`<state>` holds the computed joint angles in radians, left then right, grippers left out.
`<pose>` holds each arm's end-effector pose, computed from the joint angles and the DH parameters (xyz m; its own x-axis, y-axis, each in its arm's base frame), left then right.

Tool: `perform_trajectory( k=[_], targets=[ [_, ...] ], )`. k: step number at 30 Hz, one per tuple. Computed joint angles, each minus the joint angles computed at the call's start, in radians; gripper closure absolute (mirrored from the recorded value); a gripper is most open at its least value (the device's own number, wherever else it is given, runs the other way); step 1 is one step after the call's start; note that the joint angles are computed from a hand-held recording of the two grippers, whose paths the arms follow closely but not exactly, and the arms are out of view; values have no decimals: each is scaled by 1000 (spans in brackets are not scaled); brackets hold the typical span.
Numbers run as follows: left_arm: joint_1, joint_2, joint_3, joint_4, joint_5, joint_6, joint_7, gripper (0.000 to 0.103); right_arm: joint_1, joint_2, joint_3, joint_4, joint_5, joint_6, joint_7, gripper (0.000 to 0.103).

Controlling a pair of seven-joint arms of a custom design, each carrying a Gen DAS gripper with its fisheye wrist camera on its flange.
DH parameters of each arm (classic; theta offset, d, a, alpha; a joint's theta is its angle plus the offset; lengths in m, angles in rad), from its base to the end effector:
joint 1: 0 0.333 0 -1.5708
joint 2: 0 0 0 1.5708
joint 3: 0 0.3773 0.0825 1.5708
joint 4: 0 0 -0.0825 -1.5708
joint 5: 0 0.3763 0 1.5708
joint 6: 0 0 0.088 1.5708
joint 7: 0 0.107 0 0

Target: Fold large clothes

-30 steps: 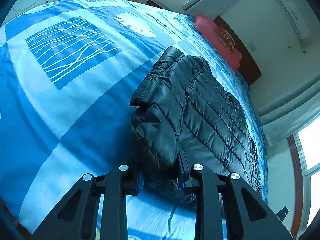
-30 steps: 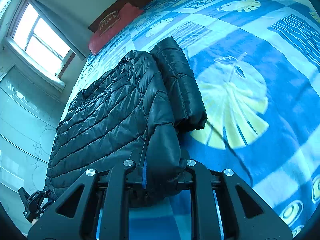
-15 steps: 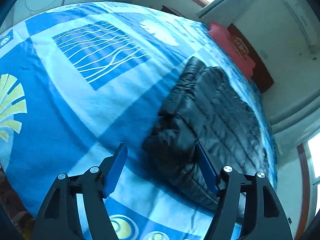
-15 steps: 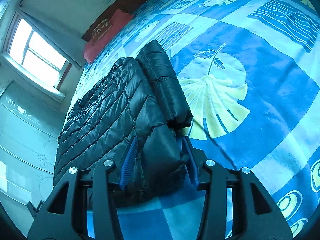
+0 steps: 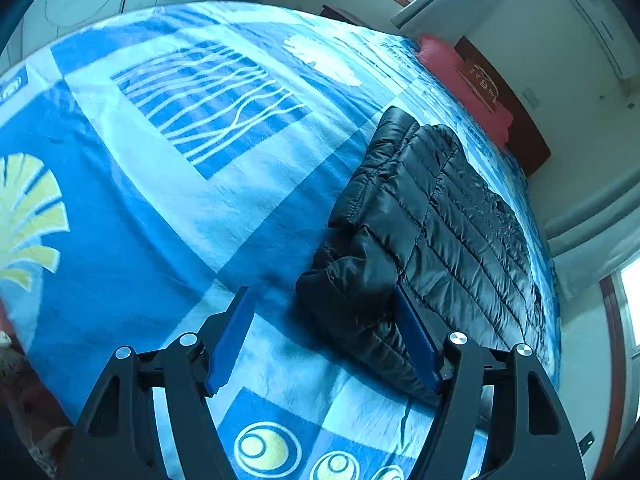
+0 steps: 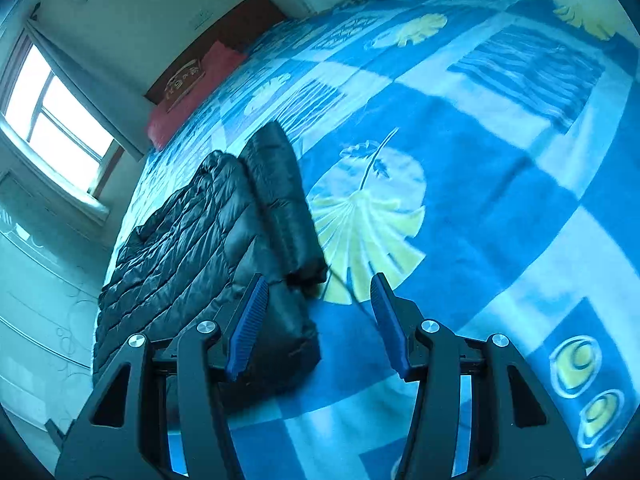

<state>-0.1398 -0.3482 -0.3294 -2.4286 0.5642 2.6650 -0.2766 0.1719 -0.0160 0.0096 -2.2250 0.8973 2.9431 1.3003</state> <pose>0.3893 -0.2324 0.5488 0.6130 -0.6114 0.5004 -0.4348 -0.7899 -0.4324 0.5504 0.0492 0.5135 -0.1585 -0.8484 -0.5050 -0.7210 0.4489 -0.5279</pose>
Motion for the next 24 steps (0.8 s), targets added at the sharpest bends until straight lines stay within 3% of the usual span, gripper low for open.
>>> perform_trajectory(
  k=[4, 7, 14, 24],
  targets=[
    [-18, -23, -10, 31, -7, -125, 43, 33, -11, -25, 10, -22, -281, 32, 195, 51],
    [-25, -54, 0, 30, -8, -159, 66, 33, -10, -38, 20, -20, -415, 35, 269, 51],
    [-32, -36, 47, 67, -28, -163, 228, 32, 54, -12, 41, 57, -439, -25, 201, 52],
    [-13, 76, 74, 161, -61, -128, 409, 32, 158, 168, 86, 306, -592, -168, 212, 52]
  ],
)
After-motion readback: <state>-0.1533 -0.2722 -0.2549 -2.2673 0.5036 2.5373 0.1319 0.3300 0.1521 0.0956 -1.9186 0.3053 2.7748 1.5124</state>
